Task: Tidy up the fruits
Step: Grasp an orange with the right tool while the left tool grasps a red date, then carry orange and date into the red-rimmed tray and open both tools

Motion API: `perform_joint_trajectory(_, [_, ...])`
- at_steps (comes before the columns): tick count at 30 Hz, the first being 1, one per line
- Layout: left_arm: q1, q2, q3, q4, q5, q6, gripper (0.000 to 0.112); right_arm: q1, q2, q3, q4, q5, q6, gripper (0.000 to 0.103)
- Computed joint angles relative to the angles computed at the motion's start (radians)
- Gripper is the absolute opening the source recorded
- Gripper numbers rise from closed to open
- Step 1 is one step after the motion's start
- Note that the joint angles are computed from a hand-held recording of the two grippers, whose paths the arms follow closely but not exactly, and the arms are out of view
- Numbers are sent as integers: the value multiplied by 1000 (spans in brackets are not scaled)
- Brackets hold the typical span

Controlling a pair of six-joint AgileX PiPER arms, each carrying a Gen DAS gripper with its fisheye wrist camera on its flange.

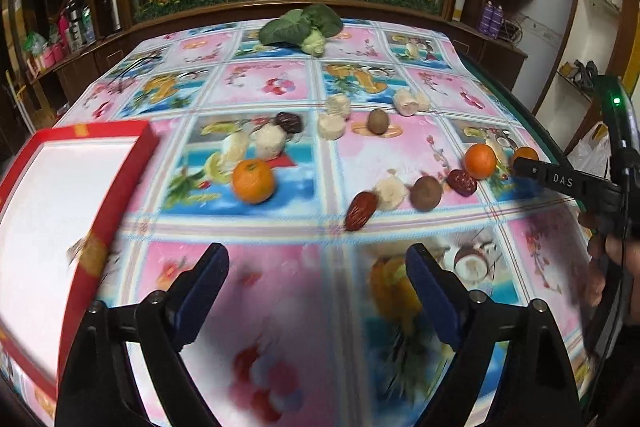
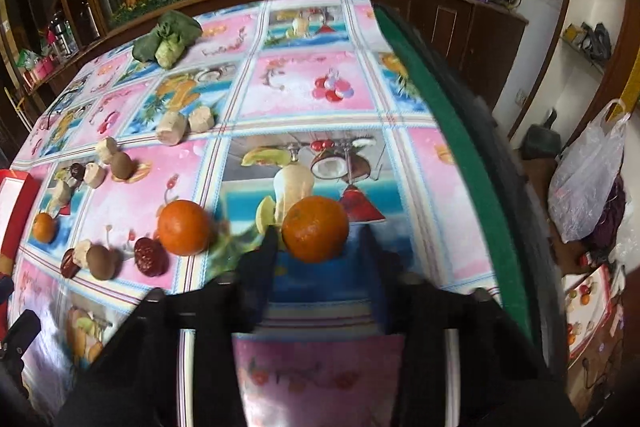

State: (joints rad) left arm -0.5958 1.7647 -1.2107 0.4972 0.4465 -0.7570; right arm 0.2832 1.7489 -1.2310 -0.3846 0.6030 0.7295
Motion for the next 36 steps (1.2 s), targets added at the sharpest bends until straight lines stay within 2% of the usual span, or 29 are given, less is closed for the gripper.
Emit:
perform_joint_trajectory(2, [-1, 56, -73, -54, 26, 71, 84, 2, -1, 9, -19, -13, 16, 35])
perform_joint_trajectory(6, [13, 163, -211, -185, 93, 211, 63, -8, -15, 24, 14, -21, -14, 34])
perform_joint_trajectory(7, [10, 179, -230, -174, 114, 204, 62, -14, -21, 28, 33, -26, -29, 34])
perform_joint_trajectory(8, [0, 179, -227, -124, 107, 172, 58, -20, -32, 38, 46, -34, -38, 34])
perform_joint_trajectory(10, [-4, 171, -215, -115, 94, 162, 49, -21, -61, 59, 43, -43, -33, 34])
perform_joint_trajectory(11, [-4, 164, -204, -111, 80, 162, 35, -19, -74, 65, 38, -43, -28, 34])
perform_joint_trajectory(12, [-3, 158, -193, -107, 73, 162, 16, -17, -87, 73, 34, -44, -22, 34])
perform_joint_trajectory(15, [10, 143, -187, -168, 83, 213, 15, 0, -152, 120, -1, -46, 20, 34])
perform_joint_trajectory(17, [17, 111, -148, -182, 61, 224, 15, 22, -189, 141, -28, -37, 52, 34])
perform_joint_trajectory(22, [59, -26, 21, -224, -41, 229, 15, 111, -253, 161, -100, 6, 132, 34])
perform_joint_trajectory(27, [129, -176, 183, -362, -127, 347, 15, 235, -286, 160, -185, 54, 239, 34])
perform_joint_trajectory(30, [174, -252, 251, -429, -152, 405, 15, 303, -283, 136, -215, 77, 274, 35])
perform_joint_trajectory(36, [247, -371, 321, -256, -127, 221, 15, 423, -221, 44, -240, 111, 285, 35])
